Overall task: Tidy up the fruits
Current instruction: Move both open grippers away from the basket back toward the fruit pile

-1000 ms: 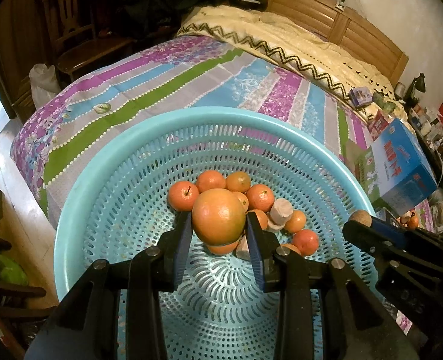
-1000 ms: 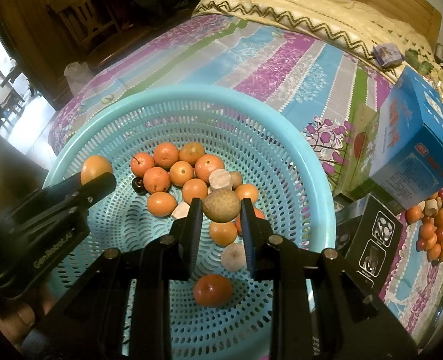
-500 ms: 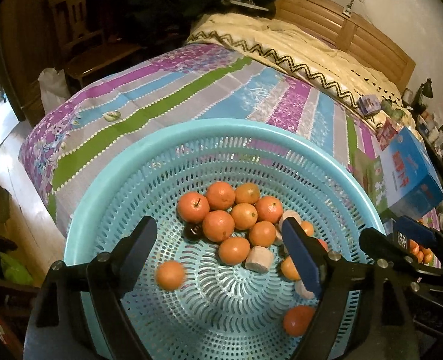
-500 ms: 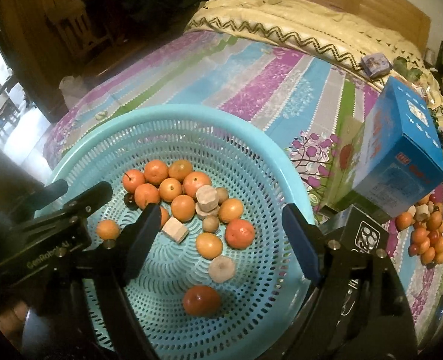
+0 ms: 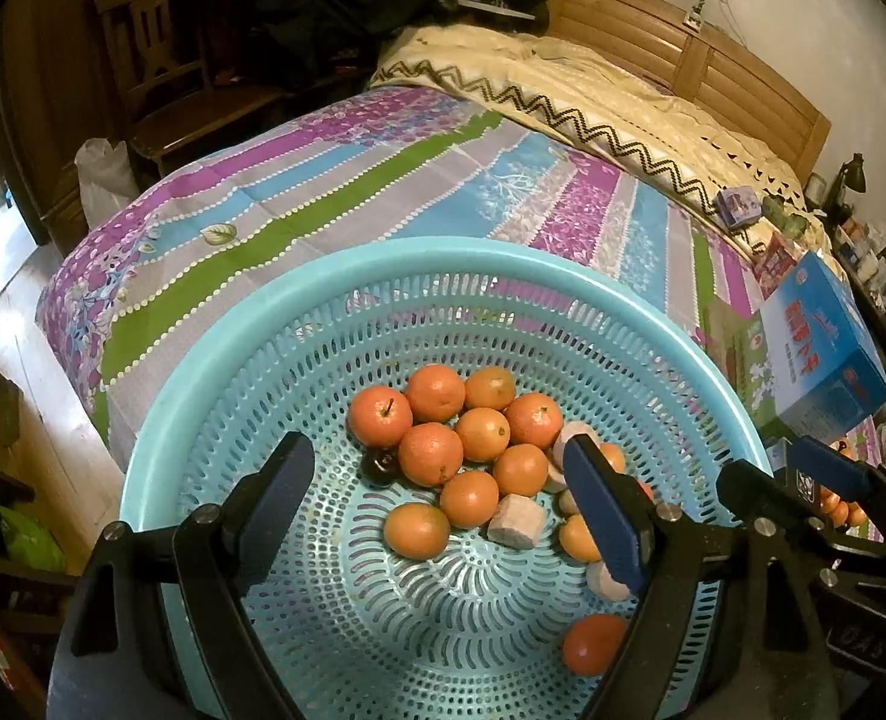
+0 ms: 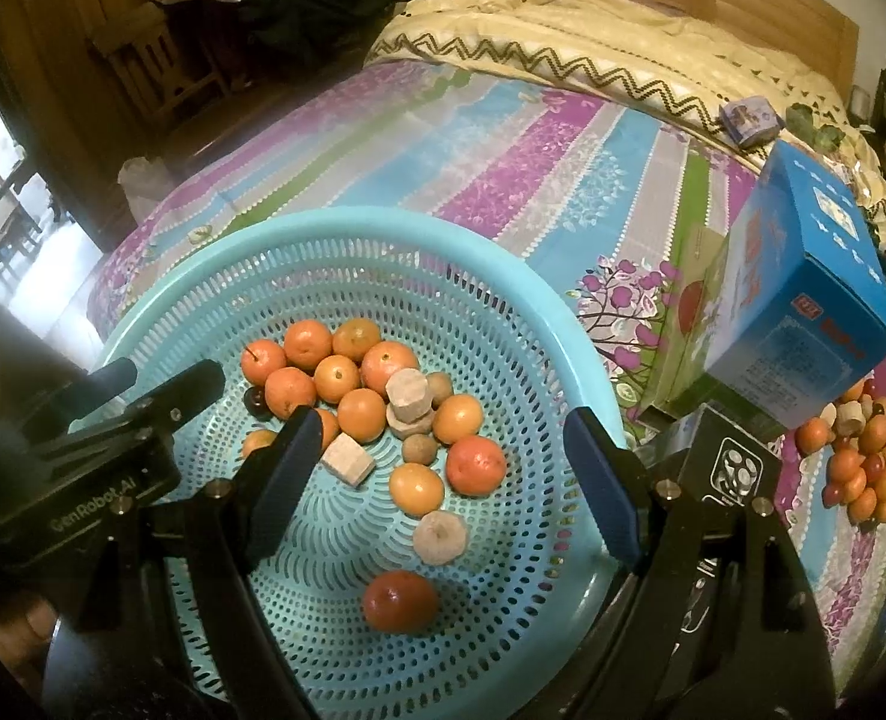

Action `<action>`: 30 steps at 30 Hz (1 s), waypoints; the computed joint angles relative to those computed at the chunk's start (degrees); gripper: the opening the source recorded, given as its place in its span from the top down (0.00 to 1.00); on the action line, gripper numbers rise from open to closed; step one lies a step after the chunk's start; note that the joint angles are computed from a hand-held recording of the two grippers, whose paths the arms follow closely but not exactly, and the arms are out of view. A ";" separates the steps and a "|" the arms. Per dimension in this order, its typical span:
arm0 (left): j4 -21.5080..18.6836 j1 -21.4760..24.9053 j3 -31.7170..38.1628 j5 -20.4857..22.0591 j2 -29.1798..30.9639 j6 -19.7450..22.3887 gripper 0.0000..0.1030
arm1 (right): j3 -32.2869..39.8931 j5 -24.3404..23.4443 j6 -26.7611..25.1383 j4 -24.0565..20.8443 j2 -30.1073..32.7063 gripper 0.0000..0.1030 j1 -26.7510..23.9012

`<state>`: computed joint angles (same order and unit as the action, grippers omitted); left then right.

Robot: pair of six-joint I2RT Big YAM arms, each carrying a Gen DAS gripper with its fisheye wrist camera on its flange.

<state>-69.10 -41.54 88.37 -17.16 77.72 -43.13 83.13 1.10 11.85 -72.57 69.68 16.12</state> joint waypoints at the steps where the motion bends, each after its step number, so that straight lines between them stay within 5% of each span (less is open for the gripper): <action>1: -0.11 -0.12 0.17 -0.11 0.12 -0.08 0.16 | 0.01 -0.09 -0.05 -0.01 -0.02 0.19 -0.08; 30: -1.61 -7.04 10.09 -3.00 5.18 0.42 0.16 | -0.96 1.68 -2.44 0.21 -6.11 0.19 -7.79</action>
